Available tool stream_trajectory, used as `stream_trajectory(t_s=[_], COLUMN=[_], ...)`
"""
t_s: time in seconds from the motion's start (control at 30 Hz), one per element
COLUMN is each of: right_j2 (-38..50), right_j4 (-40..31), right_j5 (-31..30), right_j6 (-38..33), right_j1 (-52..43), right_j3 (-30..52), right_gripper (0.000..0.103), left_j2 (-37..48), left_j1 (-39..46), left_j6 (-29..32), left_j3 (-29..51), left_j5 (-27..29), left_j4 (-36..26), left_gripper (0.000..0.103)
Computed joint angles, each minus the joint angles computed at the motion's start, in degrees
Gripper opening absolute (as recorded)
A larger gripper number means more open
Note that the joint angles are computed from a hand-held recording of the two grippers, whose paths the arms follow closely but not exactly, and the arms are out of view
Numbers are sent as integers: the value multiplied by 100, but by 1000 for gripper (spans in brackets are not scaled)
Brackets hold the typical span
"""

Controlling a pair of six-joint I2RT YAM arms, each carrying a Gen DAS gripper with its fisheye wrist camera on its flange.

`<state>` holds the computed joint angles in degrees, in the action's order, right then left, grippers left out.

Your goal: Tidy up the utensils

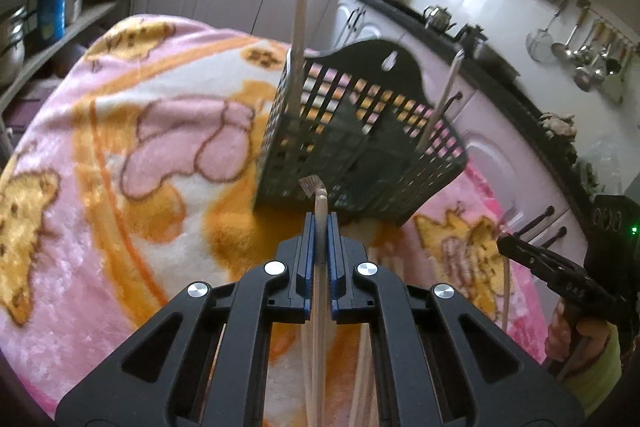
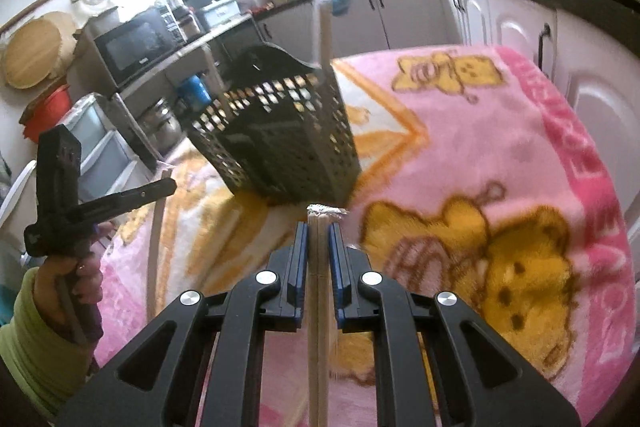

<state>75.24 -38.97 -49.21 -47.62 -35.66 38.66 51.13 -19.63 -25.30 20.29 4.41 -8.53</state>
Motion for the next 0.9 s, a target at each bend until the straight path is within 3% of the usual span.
stream_trajectory(t_s=[0.23, 0.47, 0.9], right_j2=[-762, -1345, -1576], right_j4=[-239, -24, 1990], right_j5=[-401, -678, -577], right_j6=[196, 834, 3058], right_j1=[144, 496, 1366], right_j3=[-41, -59, -54], right_gripper=[11, 11, 11], left_j2=[-664, -704, 232], left_j1=[-378, -485, -207], left_j6=[48, 128, 606], left_j3=[261, 540, 1388], left_j5=[-464, -659, -823], left_j4=[-431, -442, -19], left_gripper=[1, 1, 1])
